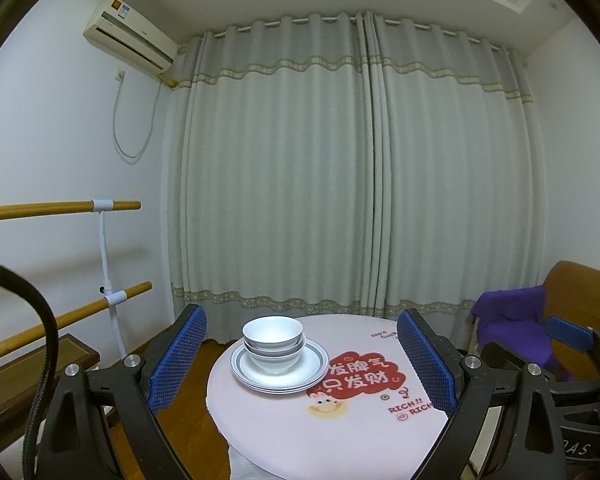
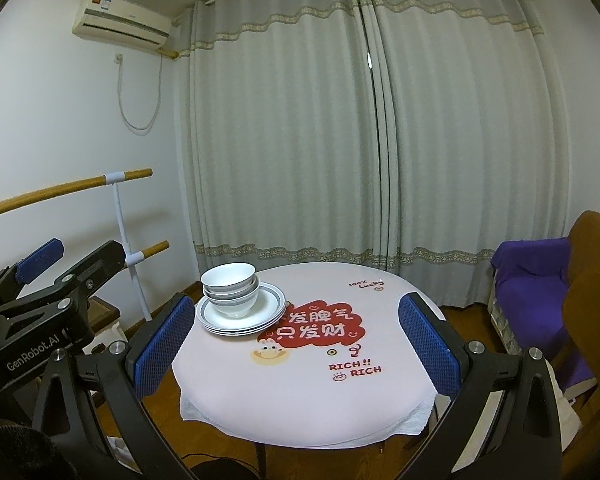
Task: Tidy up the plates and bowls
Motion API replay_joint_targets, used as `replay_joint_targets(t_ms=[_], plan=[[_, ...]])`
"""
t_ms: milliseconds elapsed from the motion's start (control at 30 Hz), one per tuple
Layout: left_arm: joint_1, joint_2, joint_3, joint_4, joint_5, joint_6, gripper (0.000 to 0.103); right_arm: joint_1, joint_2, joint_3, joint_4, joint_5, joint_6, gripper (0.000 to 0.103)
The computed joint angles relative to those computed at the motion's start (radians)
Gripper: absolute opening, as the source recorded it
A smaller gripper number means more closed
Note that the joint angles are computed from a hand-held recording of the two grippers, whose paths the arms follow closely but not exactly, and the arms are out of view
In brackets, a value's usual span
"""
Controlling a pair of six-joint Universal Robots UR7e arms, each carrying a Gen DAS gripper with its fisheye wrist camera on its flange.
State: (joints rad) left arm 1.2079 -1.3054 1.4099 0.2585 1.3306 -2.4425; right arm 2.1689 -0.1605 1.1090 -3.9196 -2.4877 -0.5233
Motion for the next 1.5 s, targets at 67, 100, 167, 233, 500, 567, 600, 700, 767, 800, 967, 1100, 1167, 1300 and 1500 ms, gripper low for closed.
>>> replay_joint_targets(t_ms=[67, 100, 167, 233, 500, 567, 600, 700, 767, 800, 967, 1100, 1167, 1300, 1500], plan=[[0.0, -0.001, 0.003, -0.005, 0.0, 0.002, 0.094, 0.001, -0.001, 0.002, -0.002, 0.0, 0.0, 0.103], [0.0, -0.001, 0.002, -0.003, 0.001, 0.002, 0.094, 0.002, -0.003, 0.006, -0.004, 0.0, 0.002, 0.103], [-0.001, -0.002, 0.007, -0.008, -0.001, 0.006, 0.094, 0.002, -0.005, 0.009, -0.003, 0.001, 0.005, 0.103], [0.0, -0.002, 0.007, -0.01, 0.0, 0.008, 0.094, 0.003, -0.004, 0.008, -0.002, -0.001, 0.006, 0.103], [-0.005, 0.001, 0.01, -0.009, -0.023, 0.0, 0.1, 0.003, -0.001, 0.005, -0.004, 0.0, 0.006, 0.103], [-0.007, 0.001, 0.009, -0.01, -0.027, -0.001, 0.1, 0.001, -0.003, 0.009, -0.003, 0.004, 0.012, 0.103], [-0.007, 0.001, 0.01, -0.014, -0.029, -0.001, 0.1, 0.002, -0.002, 0.008, 0.0, 0.003, 0.015, 0.103], [-0.008, -0.002, 0.014, -0.016, -0.027, -0.001, 0.101, 0.001, -0.003, 0.009, -0.002, 0.003, 0.014, 0.103], [-0.009, -0.003, 0.018, -0.021, -0.029, 0.0, 0.102, 0.001, -0.003, 0.009, -0.003, 0.004, 0.014, 0.103], [-0.009, -0.004, 0.02, -0.023, -0.029, 0.001, 0.102, 0.002, -0.002, 0.008, -0.004, 0.003, 0.013, 0.103], [-0.007, 0.001, 0.015, -0.019, -0.029, 0.0, 0.102, 0.002, -0.002, 0.008, -0.002, 0.0, 0.016, 0.103], [-0.006, -0.005, 0.029, -0.041, -0.026, 0.007, 0.102, -0.001, 0.001, 0.005, 0.002, 0.003, 0.023, 0.103], [-0.006, -0.007, 0.035, -0.052, -0.024, 0.017, 0.102, -0.001, 0.006, -0.001, 0.002, 0.002, 0.023, 0.103], [-0.006, -0.003, 0.036, -0.052, -0.027, 0.018, 0.102, -0.001, 0.007, 0.0, 0.007, 0.002, 0.032, 0.103], [-0.008, 0.005, 0.028, -0.042, -0.034, 0.012, 0.102, -0.001, 0.013, -0.006, 0.007, -0.001, 0.032, 0.103]])
